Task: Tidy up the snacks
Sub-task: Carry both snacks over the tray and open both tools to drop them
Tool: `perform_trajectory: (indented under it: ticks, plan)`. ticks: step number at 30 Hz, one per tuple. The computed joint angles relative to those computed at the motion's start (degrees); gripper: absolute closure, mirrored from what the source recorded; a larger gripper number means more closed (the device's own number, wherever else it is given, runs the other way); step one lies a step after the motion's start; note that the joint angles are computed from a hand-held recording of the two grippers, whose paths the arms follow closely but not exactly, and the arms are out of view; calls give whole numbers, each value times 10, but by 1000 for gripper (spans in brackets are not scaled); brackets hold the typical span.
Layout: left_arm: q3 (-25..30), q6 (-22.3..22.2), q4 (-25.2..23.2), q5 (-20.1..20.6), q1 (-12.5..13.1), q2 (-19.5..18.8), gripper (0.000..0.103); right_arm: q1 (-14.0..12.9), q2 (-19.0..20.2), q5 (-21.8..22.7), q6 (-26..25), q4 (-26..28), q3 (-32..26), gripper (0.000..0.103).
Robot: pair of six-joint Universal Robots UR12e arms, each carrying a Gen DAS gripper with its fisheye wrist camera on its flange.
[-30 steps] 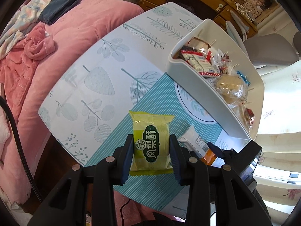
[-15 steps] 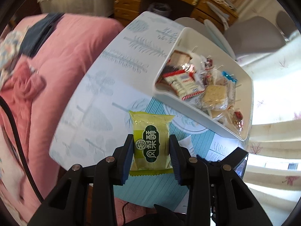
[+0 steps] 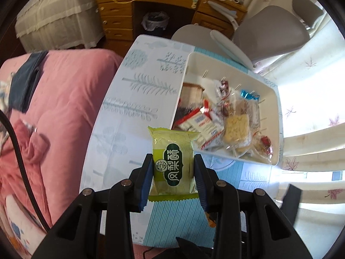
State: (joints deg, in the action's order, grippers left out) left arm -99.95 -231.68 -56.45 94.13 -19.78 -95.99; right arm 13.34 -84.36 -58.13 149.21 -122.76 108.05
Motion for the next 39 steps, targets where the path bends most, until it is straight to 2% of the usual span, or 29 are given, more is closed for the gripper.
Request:
perform_trajectory:
  ticks: [3, 9, 13, 17, 24, 28, 31, 32, 34, 35, 37, 39]
  plan:
    - [0, 28, 29, -6, 7, -3, 68, -6, -2, 42, 27, -41, -5, 69]
    - [6, 82, 80, -21, 20, -14, 68, -18, 6, 74, 100, -132, -16, 69]
    - [13, 111, 112, -34, 30, -27, 68, -21, 20, 71, 173, -207, -23, 69]
    - [29, 133, 118, -47, 37, -46, 68, -22, 39, 41, 243, -276, -33, 68]
    - [59, 160, 107, -87, 46, -86, 68, -23, 60, -19, 297, -308, -43, 68]
    - [71, 167, 94, -98, 45, -102, 68, -22, 68, -59, 314, -297, -50, 67]
    - [73, 163, 93, -102, 45, -108, 68, -22, 72, -69, 314, -282, -55, 66]
    - [73, 156, 90, -102, 45, -109, 65, -22, 72, -72, 314, -282, -54, 66]
    - [72, 147, 86, -101, 45, -107, 47, -21, 74, -78, 309, -266, -58, 63]
    - [69, 142, 91, -99, 45, -105, 36, -20, 74, -79, 307, -259, -59, 59]
    - [61, 137, 107, -90, 44, -99, 32, -18, 73, -82, 302, -248, -62, 52]
    - [55, 132, 116, -79, 44, -93, 24, -17, 70, -78, 297, -243, -62, 45]
